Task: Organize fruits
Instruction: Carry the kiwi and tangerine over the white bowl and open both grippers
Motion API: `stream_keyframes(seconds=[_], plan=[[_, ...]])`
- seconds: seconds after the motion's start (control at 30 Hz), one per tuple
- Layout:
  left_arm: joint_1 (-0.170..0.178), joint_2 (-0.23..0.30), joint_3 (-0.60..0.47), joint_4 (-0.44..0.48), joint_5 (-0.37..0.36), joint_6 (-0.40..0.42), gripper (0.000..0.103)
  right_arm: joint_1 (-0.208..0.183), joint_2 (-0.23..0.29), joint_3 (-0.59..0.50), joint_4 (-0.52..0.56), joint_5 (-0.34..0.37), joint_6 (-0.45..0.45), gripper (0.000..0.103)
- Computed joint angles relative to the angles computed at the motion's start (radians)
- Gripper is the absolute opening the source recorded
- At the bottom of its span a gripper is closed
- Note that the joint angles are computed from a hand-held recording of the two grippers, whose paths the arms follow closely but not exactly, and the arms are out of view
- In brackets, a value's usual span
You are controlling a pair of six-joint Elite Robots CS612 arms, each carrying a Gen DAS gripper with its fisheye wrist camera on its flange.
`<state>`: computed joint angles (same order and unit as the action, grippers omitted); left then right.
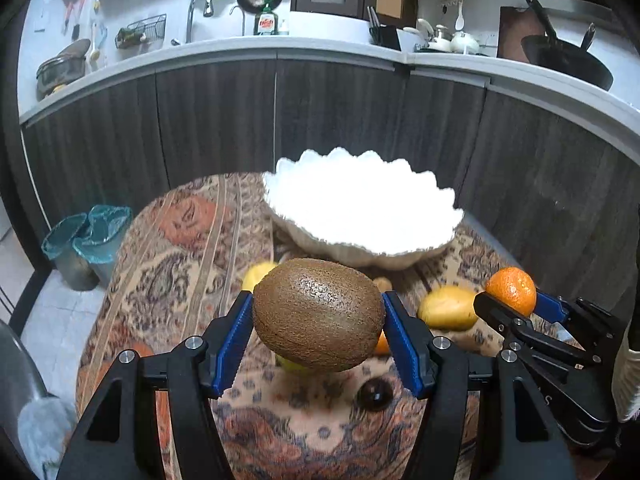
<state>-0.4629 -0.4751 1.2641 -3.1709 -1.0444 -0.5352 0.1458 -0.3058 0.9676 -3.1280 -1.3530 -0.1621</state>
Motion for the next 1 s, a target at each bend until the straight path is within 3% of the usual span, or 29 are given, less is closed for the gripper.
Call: stream_keyframes(seconds=[0.5,1.0], plan=[[0.037,0.068,-0.192,0.051,-0.007,0.113,0.063,0.002,0.084,-0.23,0.055,-0.002,0.017,0.046],[0.077,0.188,-0.44,0.257,-0.079,0.133,0.063,0.006,0.302,-0.702,0.378,0.001,0.003,0.046]])
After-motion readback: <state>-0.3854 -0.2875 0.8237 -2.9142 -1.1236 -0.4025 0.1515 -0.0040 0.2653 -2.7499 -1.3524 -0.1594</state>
